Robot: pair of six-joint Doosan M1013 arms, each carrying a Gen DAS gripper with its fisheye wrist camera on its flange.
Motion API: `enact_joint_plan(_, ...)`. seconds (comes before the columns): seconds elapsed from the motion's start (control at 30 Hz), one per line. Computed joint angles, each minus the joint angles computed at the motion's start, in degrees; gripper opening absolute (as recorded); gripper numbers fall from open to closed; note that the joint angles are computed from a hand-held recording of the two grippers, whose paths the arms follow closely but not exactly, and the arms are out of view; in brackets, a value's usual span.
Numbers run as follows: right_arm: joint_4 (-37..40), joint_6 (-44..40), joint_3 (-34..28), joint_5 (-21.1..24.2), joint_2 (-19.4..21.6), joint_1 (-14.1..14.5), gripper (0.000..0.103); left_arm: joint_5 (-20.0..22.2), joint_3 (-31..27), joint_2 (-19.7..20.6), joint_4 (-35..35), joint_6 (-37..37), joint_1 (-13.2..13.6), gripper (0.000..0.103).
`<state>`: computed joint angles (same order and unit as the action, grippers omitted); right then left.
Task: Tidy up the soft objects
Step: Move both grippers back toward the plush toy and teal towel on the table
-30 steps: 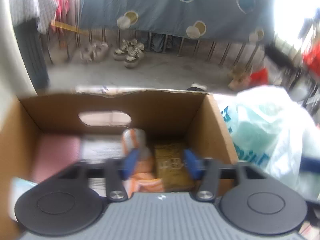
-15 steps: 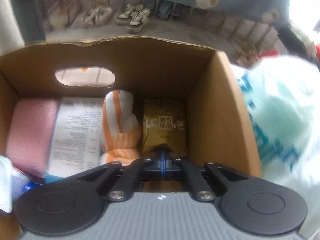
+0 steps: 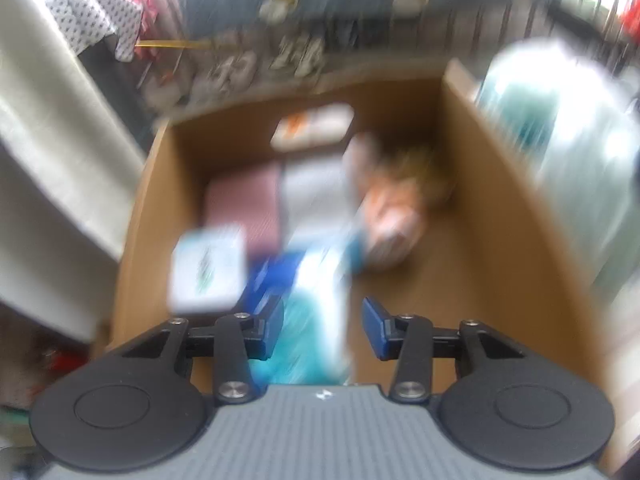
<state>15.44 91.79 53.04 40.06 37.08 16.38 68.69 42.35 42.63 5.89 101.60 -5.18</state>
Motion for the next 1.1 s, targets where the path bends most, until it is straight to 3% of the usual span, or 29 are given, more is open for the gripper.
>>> enact_joint_plan(0.1,1.26,-0.23,0.37,0.13,-0.25,0.14,0.067,1.43,2.20,-0.32,0.24,-0.90,0.51,0.038)
enact_joint_plan(0.17,1.89,-1.00,0.96,-0.07,-0.68,0.28,0.067,2.80,0.98,0.57,-2.92,-1.16,1.17,0.001)
enact_joint_plan(0.33,0.35,-0.59,2.60,-1.34,-1.81,0.76,0.067,1.09,1.98,0.58,1.48,-1.68,0.04,0.001)
enact_joint_plan(0.43,0.56,-0.63,3.42,-1.41,-2.38,0.72,0.067,1.63,2.27,0.51,-0.27,-4.11,0.63,0.001)
enact_joint_plan(0.53,0.36,-0.26,4.44,-2.15,-3.02,0.70,0.067,-0.76,4.01,0.30,0.30,-4.42,0.47,0.002)
enact_joint_plan(0.6,0.36,0.14,5.21,-2.57,-3.50,0.65,0.067,-2.04,5.22,-0.36,2.68,-4.13,-0.04,0.010)
enact_joint_plan(0.67,0.64,0.17,5.97,-2.79,-4.11,0.58,0.067,-3.83,6.97,-1.63,4.73,-6.15,-0.34,0.039)
enact_joint_plan(0.7,0.89,-0.48,6.71,-3.18,-4.71,0.51,0.067,-5.47,8.40,-2.83,3.78,-6.73,-0.15,0.041)
enact_joint_plan(0.83,0.43,-1.52,11.37,-7.39,-8.18,-0.09,0.067,-9.96,12.98,-7.45,-0.21,-6.53,-0.12,0.041)
enact_joint_plan(0.97,0.00,-0.48,17.53,-10.77,-12.61,-2.02,0.067,-14.98,18.54,-12.71,-5.75,-0.38,-1.24,0.049)
enact_joint_plan(1.1,-10.21,7.56,24.22,-13.87,-17.12,-3.97,0.067,-18.38,22.44,-16.16,-13.08,8.48,-3.32,0.052)
